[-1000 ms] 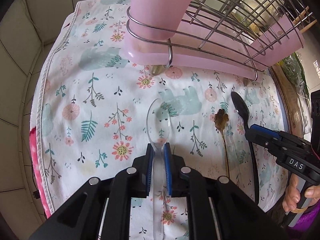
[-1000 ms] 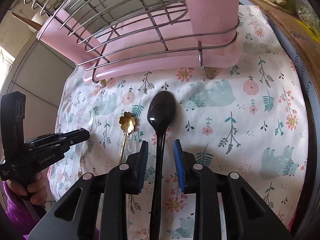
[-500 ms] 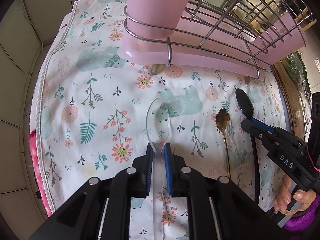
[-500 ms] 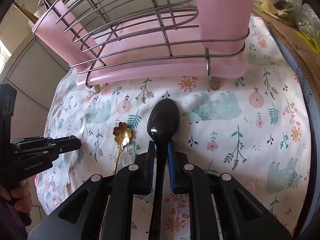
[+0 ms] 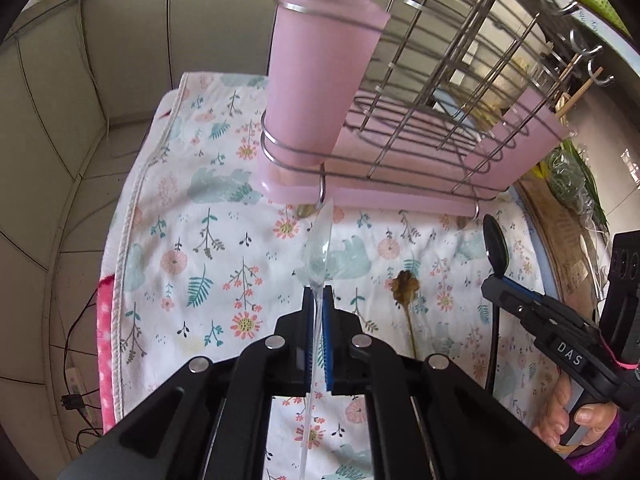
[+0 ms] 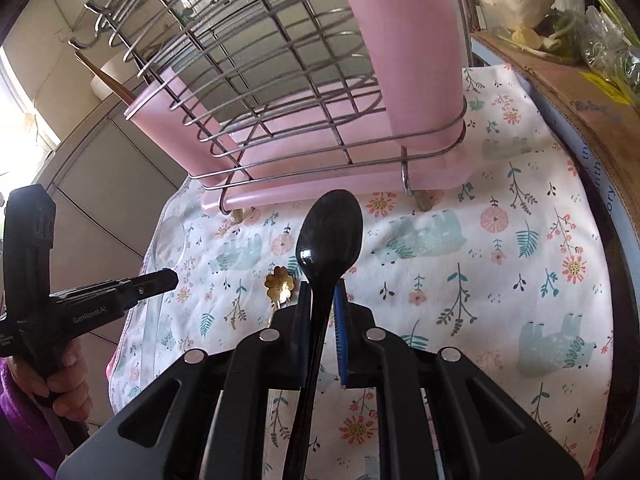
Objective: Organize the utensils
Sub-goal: 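Lift the black spoon and clear spoon up and carry them over the pink cup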
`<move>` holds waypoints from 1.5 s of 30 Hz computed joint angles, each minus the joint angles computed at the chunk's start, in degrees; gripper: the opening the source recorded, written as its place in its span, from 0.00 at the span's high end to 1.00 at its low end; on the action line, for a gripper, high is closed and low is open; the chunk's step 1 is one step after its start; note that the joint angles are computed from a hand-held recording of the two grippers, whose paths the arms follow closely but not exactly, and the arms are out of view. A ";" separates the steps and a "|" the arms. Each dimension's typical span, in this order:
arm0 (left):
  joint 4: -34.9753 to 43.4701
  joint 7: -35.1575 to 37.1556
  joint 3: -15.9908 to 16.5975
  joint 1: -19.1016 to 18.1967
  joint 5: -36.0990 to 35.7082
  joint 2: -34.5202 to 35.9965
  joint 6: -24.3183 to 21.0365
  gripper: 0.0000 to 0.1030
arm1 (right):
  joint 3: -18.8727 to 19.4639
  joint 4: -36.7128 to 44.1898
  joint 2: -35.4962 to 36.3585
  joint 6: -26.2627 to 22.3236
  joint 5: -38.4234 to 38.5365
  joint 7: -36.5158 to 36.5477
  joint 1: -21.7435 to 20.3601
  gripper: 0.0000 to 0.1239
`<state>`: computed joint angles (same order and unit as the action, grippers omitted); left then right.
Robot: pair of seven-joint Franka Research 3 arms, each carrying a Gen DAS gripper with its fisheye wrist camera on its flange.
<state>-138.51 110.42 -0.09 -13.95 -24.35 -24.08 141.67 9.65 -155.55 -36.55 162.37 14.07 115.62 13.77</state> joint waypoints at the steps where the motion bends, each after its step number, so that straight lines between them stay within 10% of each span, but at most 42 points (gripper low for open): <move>1: -0.24 0.07 -0.04 -0.06 -0.25 -0.76 0.74 0.97 | -0.03 -0.25 -0.64 0.12 -0.11 -0.07 -0.07 0.91; 45: 0.08 1.77 8.75 -10.03 -5.86 -12.77 13.86 0.97 | 6.55 0.21 -17.11 5.63 -7.77 5.95 -13.41 0.96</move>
<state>-138.42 112.19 8.66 -23.98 -30.21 -36.85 155.53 16.20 -155.34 -53.66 167.99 6.30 121.57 0.36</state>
